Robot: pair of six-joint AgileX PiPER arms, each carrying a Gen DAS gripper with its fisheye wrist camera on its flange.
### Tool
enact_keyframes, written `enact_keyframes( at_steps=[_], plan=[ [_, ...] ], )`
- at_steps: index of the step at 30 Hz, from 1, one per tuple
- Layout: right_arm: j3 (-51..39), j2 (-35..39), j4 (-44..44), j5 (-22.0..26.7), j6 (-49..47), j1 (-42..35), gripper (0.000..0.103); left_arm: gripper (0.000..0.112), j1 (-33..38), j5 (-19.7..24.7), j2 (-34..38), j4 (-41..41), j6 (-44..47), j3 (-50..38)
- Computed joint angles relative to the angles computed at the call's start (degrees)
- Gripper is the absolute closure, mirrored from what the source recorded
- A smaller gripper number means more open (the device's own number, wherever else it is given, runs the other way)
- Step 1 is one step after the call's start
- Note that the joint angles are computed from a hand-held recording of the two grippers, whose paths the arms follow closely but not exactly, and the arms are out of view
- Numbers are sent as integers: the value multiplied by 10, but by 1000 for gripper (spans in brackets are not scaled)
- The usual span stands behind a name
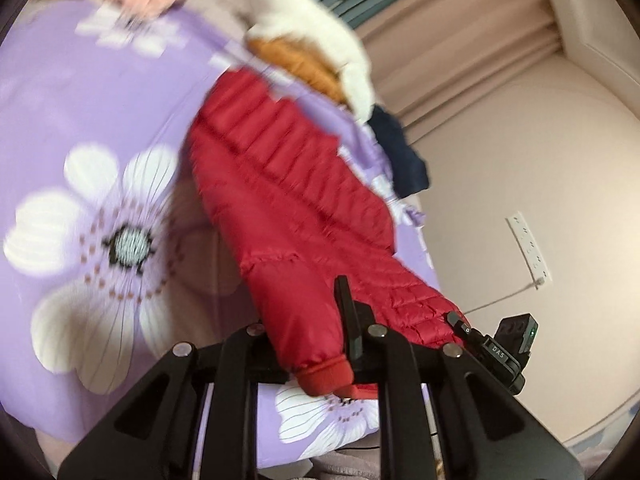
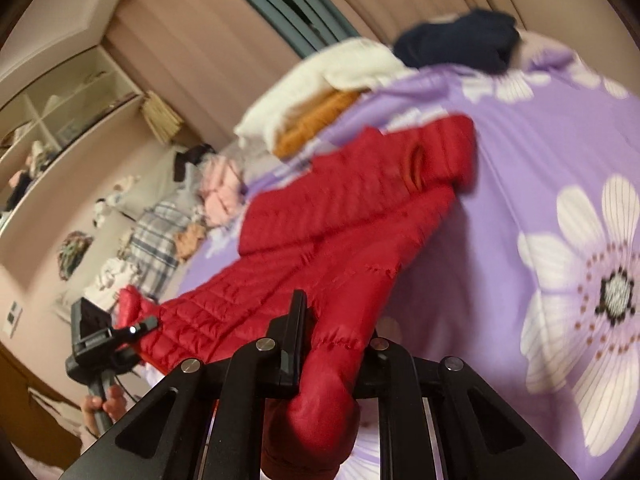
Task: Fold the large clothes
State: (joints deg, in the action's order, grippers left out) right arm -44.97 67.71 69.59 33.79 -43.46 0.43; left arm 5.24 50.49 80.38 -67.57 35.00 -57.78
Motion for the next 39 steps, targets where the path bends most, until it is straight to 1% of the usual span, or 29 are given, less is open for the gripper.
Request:
enact_keyframes(
  at_steps=[4, 7, 10, 12, 18, 20, 21, 24, 25, 27, 29, 33, 38, 39],
  plan=[
    [0, -31, 20, 11, -26, -7, 87, 96, 7, 10, -31, 6, 4, -15],
    [1, -56, 37, 22, -46, -12, 87, 96, 18, 27, -51, 0, 9, -23],
    [-5, -88, 44, 49, -65, -27, 87, 96, 30, 47, -80, -1, 16, -34],
    [-11, -106, 51, 68, -82, -38, 87, 96, 46, 73, -99, -9, 27, -43],
    [-16, -148, 123, 167, -133, -115, 86, 94, 129, 167, -143, -92, 62, -64],
    [-16, -154, 150, 196, -147, -140, 86, 93, 142, 186, -146, -111, 69, -70],
    [-17, -153, 160, 206, -149, -148, 87, 93, 144, 189, -148, -115, 69, -75],
    [-18, -148, 179, 205, -157, -147, 86, 93, 139, 184, -146, -115, 72, -81],
    [-17, -144, 177, 186, -158, -136, 86, 93, 136, 180, -143, -112, 71, -83],
    [-16, -131, 176, 172, -154, -128, 86, 93, 126, 167, -134, -102, 68, -85],
    [-17, -112, 173, 169, -142, -130, 86, 93, 112, 155, -119, -92, 59, -88],
    [-18, -78, 161, 128, -112, -111, 86, 92, 78, 105, -86, -60, 32, -95],
    [-23, -42, 146, 95, -86, -95, 86, 92, 48, 61, -47, -35, 10, -102],
    [-27, -37, 135, 81, -78, -87, 86, 92, 39, 47, -36, -26, 3, -106]
  ],
)
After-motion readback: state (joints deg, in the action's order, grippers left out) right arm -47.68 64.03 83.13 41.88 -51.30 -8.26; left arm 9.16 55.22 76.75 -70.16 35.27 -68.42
